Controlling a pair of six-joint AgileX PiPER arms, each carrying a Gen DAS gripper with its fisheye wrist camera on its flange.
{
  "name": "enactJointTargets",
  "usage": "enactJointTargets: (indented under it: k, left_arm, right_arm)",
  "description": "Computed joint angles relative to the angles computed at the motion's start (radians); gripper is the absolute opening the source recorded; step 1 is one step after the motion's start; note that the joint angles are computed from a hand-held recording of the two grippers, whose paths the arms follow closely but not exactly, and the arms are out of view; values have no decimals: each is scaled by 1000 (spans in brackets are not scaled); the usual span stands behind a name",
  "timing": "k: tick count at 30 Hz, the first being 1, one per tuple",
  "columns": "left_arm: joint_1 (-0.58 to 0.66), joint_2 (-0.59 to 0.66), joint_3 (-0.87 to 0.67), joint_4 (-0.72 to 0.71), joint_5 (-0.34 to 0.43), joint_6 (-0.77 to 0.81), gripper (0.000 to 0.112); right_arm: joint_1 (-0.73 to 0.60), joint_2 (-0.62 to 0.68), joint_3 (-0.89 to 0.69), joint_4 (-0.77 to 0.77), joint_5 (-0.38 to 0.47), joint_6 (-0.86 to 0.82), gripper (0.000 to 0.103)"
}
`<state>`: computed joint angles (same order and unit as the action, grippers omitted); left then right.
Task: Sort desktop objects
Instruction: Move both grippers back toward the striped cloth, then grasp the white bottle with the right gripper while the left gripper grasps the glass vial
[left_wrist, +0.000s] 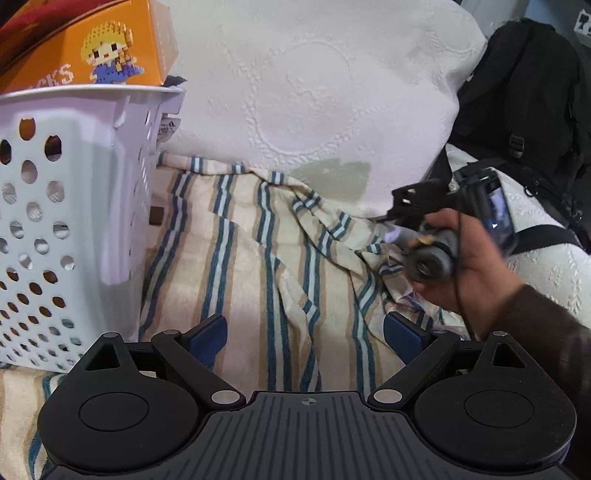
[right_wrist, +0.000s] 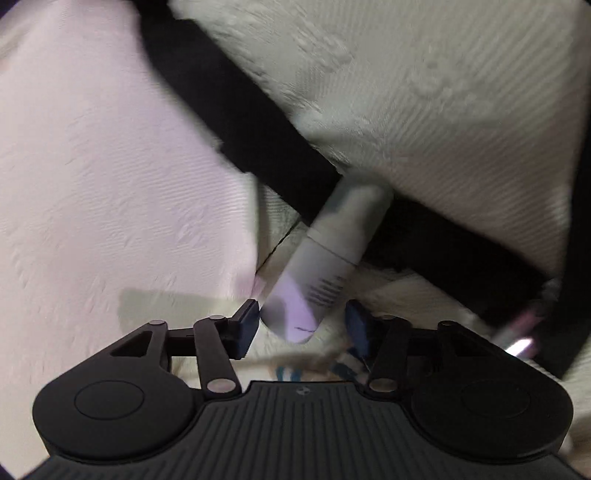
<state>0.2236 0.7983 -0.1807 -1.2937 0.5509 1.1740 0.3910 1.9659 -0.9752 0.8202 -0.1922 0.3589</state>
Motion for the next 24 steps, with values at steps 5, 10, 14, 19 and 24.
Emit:
enactJointTargets:
  k: [5,10,14,19,24]
  left_arm:
    - [-28,48,-12,-30,-47,19,98]
    - [1,56,-8,-47,-43,30,98]
    - [-113,12,7,-14,-180,-38,98]
    - [-338,36,-24,24,-351,-134,98]
    - [-591,265,-234,202,-420,-289,98]
  right_arm:
    - [79,-49,102,-2,-149,-77,42]
    - [312,-337,504,-193,-443,12,40]
    - [606,-541,777,-94,-507,104,40]
    - [1032,-472,939,197,-680,320,39]
    - [1032,-502,973,177,-706,351,39]
